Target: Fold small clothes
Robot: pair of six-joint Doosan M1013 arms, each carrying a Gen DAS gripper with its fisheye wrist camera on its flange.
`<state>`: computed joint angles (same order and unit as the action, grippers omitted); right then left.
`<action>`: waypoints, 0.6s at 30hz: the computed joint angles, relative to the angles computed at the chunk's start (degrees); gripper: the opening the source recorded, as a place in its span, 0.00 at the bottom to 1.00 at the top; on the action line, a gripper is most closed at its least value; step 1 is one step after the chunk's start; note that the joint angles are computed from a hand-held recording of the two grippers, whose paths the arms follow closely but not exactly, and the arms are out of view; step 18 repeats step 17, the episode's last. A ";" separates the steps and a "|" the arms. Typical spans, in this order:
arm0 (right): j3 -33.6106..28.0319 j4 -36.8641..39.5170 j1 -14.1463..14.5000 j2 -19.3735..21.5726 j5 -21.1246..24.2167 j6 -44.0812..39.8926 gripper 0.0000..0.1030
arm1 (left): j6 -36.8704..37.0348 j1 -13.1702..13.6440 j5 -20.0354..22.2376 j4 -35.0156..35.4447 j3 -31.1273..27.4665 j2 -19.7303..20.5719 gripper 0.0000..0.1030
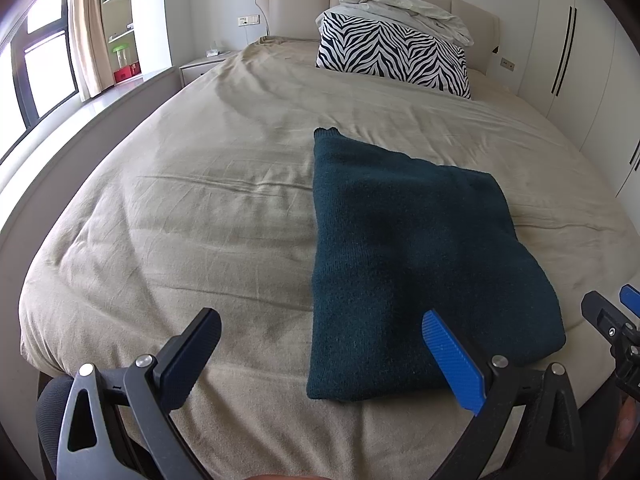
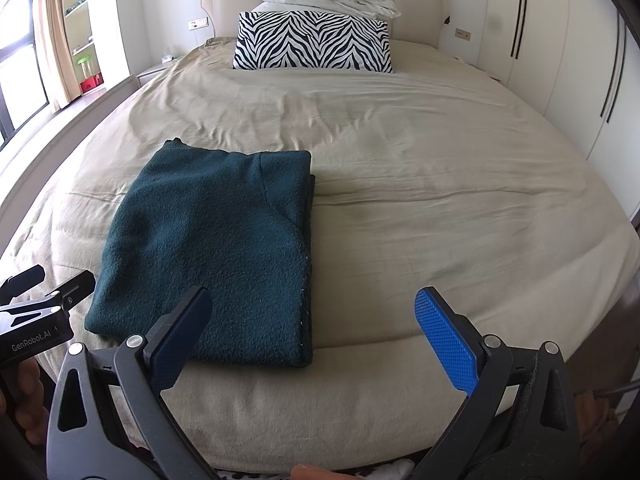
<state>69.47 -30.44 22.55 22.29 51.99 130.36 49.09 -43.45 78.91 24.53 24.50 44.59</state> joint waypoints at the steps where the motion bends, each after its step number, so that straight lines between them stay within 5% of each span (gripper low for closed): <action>1: 0.00 0.00 0.00 0.00 0.00 0.00 1.00 | 0.02 0.00 0.07 -0.02 -0.08 0.03 1.00; 18: 0.61 0.38 0.16 -0.18 0.04 0.08 1.00 | -0.17 0.08 -0.51 0.08 1.01 -0.39 1.00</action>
